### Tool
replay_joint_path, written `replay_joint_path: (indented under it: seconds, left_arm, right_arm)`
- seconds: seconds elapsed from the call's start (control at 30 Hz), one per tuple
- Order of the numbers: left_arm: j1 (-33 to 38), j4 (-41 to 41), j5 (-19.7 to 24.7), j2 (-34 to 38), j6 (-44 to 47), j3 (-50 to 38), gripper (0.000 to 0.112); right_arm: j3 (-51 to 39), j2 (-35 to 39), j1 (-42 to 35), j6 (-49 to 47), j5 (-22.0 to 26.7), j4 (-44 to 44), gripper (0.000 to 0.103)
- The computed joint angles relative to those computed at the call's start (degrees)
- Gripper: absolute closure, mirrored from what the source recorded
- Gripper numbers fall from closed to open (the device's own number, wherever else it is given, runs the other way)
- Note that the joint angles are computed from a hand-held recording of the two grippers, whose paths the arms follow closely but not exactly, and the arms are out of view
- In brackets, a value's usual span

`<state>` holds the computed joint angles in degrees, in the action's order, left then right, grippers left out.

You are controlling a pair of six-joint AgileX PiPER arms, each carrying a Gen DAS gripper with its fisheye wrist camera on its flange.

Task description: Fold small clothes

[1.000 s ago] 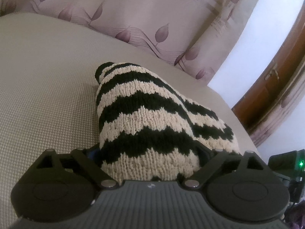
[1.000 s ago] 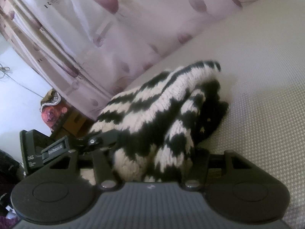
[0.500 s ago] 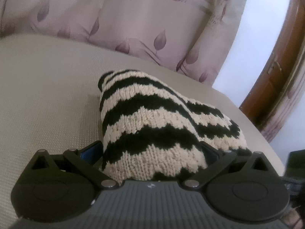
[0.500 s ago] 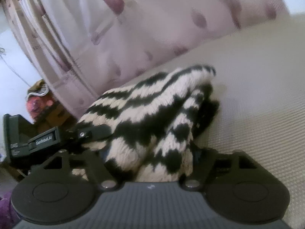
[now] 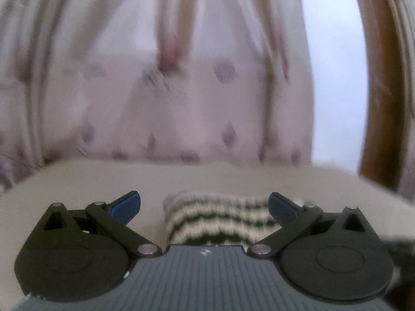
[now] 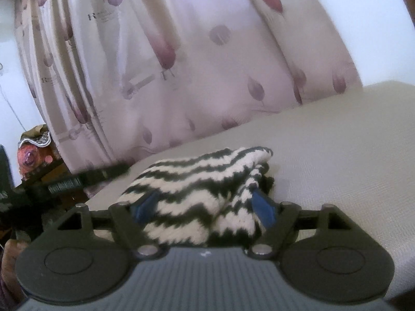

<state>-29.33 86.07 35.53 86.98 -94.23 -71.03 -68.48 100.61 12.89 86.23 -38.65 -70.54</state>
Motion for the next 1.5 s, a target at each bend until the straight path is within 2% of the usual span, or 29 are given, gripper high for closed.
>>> replay_joint_path:
  seconds: [0.07, 0.1, 0.17, 0.27, 0.3, 0.37, 0.43, 0.5, 0.57, 0.7, 0.9, 1.07, 1.17, 1.23, 1.27, 1.33, 1.5]
  left_arm:
    - [-3.1, 4.6, 6.6, -0.1, -4.6, -0.2, 0.009]
    - [-4.2, 4.3, 8.9, 0.0, -3.4, -1.3, 0.009]
    - [-5.1, -1.2, 11.3, 0.1, 4.3, -5.7, 0.009]
    - [-4.0, -10.4, 9.5, -1.4, 10.5, -9.4, 0.009]
    - [-4.1, -12.2, 10.3, -2.0, 10.0, -10.1, 0.009]
    - [-5.2, -10.2, 14.7, -2.6, 3.6, -10.1, 0.009]
    - [-6.7, -9.2, 20.0, -1.5, 3.4, -12.0, 0.009]
    - [-5.7, -13.0, 19.4, -0.2, 12.3, -14.9, 0.009]
    - [-5.5, -15.2, 18.7, 0.2, 17.2, -15.9, 0.009]
    - [-4.3, -16.6, 14.4, -1.0, 16.7, -12.9, 0.009]
    - [-4.8, -19.2, 13.8, -1.3, 17.8, -10.3, 0.009]
    - [-4.7, -22.9, 13.2, -0.8, 20.5, -9.7, 0.009]
    - [-5.6, -18.8, 13.2, -0.3, 18.7, -7.7, 0.009]
    - [-7.2, -12.3, 15.8, 1.0, 16.7, -6.6, 0.009]
    - [-7.4, -10.9, 15.7, 1.1, 16.2, -6.0, 0.009]
    - [-6.1, -13.0, 12.5, 0.2, 16.6, -5.5, 0.009]
    - [-5.5, -13.4, 11.7, 0.3, 15.7, -5.2, 0.009]
  right_arm:
    - [1.4, -1.6, -0.5, -0.2, -0.8, -0.5, 0.022]
    - [2.6, -2.7, -0.7, -1.0, -1.0, 0.2, 0.022]
    - [4.3, -4.2, -1.2, -1.8, -2.0, 1.2, 0.021]
    - [6.1, -6.2, -1.9, -1.6, -2.7, 1.2, 0.021]
    - [6.6, -6.8, -2.1, -1.7, -3.2, 1.5, 0.020]
    - [7.2, -7.6, -2.3, -2.2, -3.8, 1.9, 0.020]
    - [7.9, -8.4, -2.5, -2.8, -4.1, 2.2, 0.019]
    - [8.1, -8.7, -2.5, -2.6, -4.3, 1.8, 0.018]
    - [8.4, -9.0, -2.4, -2.8, -4.0, 1.9, 0.018]
    - [9.2, -10.0, -1.1, -5.4, -0.6, 3.3, 0.018]
    - [10.5, -12.2, 1.7, -12.9, 6.2, 7.7, 0.018]
    - [10.7, -12.6, 1.9, -12.5, 7.1, 7.3, 0.016]
    - [10.5, -12.5, 2.0, -11.4, 7.6, 6.3, 0.015]
    - [10.5, -12.4, 2.1, -10.7, 8.1, 5.6, 0.015]
    - [10.5, -12.5, 2.2, -10.6, 8.2, 5.5, 0.015]
    - [10.6, -12.5, 2.4, -10.5, 8.6, 5.3, 0.015]
    - [10.9, -12.9, 3.6, -11.7, 11.0, 6.3, 0.015]
